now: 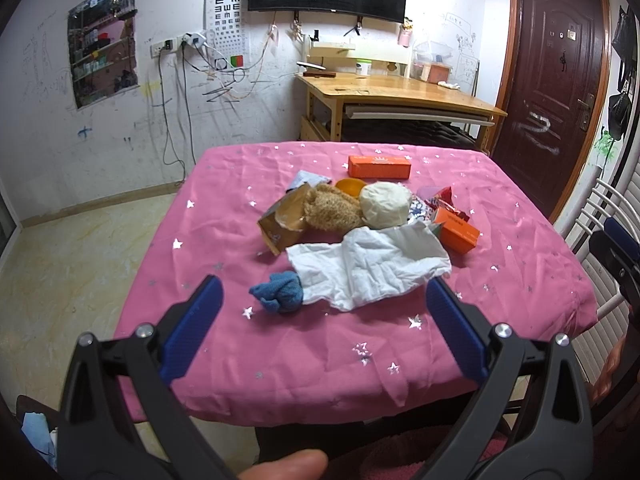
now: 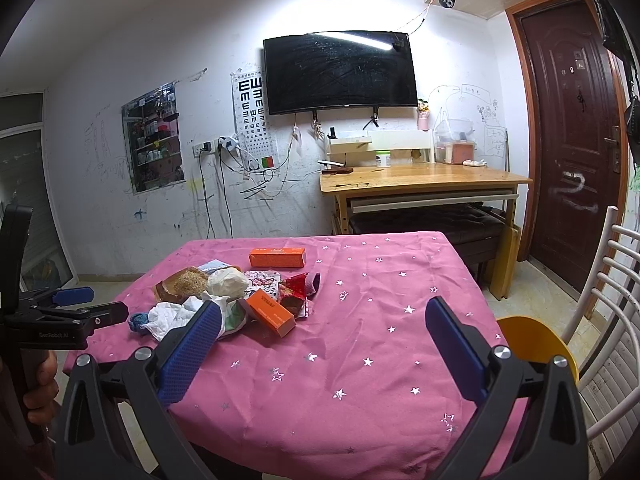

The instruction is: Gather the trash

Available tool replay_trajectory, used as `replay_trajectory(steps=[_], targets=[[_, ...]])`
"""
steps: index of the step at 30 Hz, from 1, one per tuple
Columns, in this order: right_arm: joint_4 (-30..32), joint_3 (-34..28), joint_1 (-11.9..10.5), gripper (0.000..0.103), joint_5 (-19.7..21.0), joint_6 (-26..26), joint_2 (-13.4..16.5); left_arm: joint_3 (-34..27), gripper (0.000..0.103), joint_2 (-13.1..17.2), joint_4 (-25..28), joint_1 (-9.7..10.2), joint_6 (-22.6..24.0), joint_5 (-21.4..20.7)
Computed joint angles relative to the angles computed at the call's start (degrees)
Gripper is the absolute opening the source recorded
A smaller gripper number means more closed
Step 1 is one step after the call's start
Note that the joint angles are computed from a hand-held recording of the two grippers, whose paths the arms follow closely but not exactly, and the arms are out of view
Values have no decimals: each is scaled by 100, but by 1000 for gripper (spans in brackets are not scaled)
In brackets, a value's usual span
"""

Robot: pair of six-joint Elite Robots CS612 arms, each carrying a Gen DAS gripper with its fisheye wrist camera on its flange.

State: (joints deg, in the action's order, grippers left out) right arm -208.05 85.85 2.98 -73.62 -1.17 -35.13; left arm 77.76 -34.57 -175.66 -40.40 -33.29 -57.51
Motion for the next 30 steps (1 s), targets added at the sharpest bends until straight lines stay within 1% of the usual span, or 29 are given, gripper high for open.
replay_trajectory(steps=[5, 8, 12, 15, 18, 20, 23, 25, 27, 29, 30], targets=[[39, -28, 3, 96, 21, -2, 20, 34, 97, -10, 22, 10, -36, 3], [271, -117, -2, 96, 162, -48, 45, 19, 97, 4, 57, 70, -42, -74], [797, -375, 14, 96, 474, -220, 151, -36, 97, 56, 86, 138, 48, -221], [1231, -615, 46, 96, 770, -561, 250, -82, 97, 91, 74, 187, 168, -361], [1717, -869, 105, 96, 880, -886, 336, -164, 97, 156, 10, 278, 184, -718], [2028, -1074, 136, 95, 924, -1001, 413, -251, 97, 215, 0, 325, 205, -924], [2376, -1304, 162, 90, 952, -1048, 496, -372, 97, 287, -19, 343, 393, -1018], [2602, -1428, 162, 84, 956, -1044, 540, -429, 97, 324, -113, 357, 557, -1107], [2812, -1532, 162, 76, 956, -1034, 578, -493, 97, 359, -214, 370, 796, -1218], [2942, -1622, 167, 72, 924, -1028, 618, -585, 97, 407, -262, 382, 1012, -1343], [3013, -1665, 172, 69, 912, -1034, 636, -651, 93, 437, -245, 387, 1135, -1414]])
